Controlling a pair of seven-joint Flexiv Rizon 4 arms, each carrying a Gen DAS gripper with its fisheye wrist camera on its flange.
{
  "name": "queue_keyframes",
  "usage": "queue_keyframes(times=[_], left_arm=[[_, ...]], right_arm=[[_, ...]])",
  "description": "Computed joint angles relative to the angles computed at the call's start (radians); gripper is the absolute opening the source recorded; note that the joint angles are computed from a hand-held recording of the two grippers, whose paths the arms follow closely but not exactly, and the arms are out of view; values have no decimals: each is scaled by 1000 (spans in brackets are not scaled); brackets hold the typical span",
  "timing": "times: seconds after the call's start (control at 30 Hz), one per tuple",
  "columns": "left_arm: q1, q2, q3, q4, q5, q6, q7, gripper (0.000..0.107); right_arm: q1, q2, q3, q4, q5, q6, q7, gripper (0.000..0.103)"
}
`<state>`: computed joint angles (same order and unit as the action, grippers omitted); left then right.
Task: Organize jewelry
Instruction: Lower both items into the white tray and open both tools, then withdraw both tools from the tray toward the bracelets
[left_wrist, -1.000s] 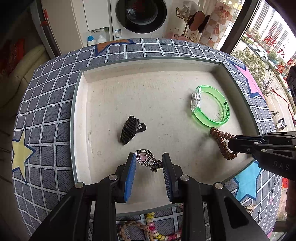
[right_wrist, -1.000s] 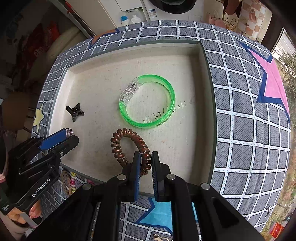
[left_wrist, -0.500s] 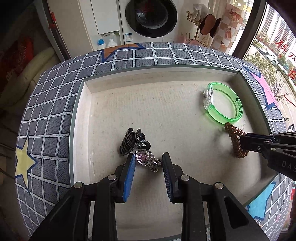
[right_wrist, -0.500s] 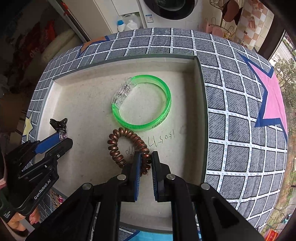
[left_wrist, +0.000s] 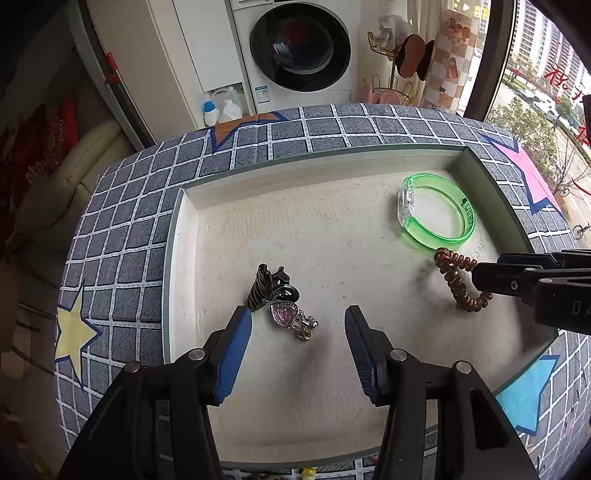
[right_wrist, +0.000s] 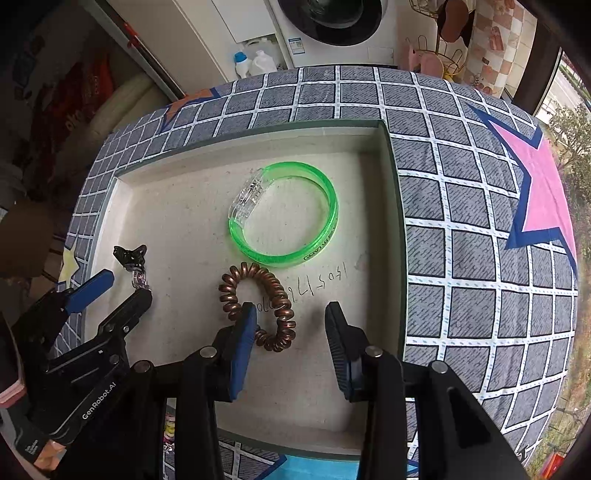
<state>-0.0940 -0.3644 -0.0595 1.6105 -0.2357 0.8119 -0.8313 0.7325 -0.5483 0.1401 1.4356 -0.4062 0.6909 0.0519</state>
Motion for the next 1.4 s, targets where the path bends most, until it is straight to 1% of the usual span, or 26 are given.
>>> queue_keyframes(times=[0.07, 0.23, 0.3, 0.33, 0.37, 0.4, 0.43, 0.47, 0.6, 0.63, 0.67, 0.73, 0.83, 0.9, 0.93, 1.1, 1.4], left_arm=[[4, 11, -1, 6, -8, -6, 4, 65], [13, 44, -2, 38, -32, 1, 33, 65], [20, 58, 0, 52, -45, 2, 44, 65], [21, 65, 2, 57, -49, 1, 43, 70], [24, 72, 5, 62, -54, 0, 40, 97], [26, 84, 8, 76, -64, 15, 36, 103], [31, 98, 7, 98, -85, 47, 42, 103], [35, 108, 8, 109, -96, 58, 47, 103], [46, 129, 24, 111, -92, 18, 33, 103], [49, 135, 27, 113, -92, 12, 32, 103], [51, 140, 30, 116, -88, 8, 32, 103], [56, 154, 36, 125, -84, -1, 34, 103], [65, 174, 42, 137, -86, -25, 42, 103], [69, 190, 47, 152, -91, -24, 52, 103], [71, 197, 49, 157, -92, -26, 57, 103], [80, 227, 59, 179, -99, -55, 81, 103], [100, 272, 83, 223, -101, -84, 124, 103]], right_arm=[[5, 16, -8, 24, -15, 30, 31, 49], [14, 48, -19, 61, -57, 72, 102, 51], [20, 65, -21, 79, -79, 83, 132, 57], [23, 71, -21, 83, -92, 84, 143, 61], [25, 74, -20, 82, -102, 80, 150, 64], [28, 79, -19, 84, -112, 75, 157, 64], [30, 86, -16, 89, -121, 74, 165, 64], [32, 90, -14, 91, -127, 72, 173, 64], [45, 94, -7, 88, -147, 60, 207, 66], [49, 101, -5, 95, -153, 61, 222, 71], [52, 104, -4, 99, -159, 63, 235, 79], [61, 116, -2, 112, -178, 67, 266, 79], [74, 110, 3, 96, -191, 48, 283, 80], [84, 114, 8, 96, -200, 36, 294, 85], [89, 115, 10, 94, -204, 27, 299, 85], [116, 119, 25, 80, -214, -30, 303, 86], [160, 134, 40, 96, -239, -74, 423, 86]])
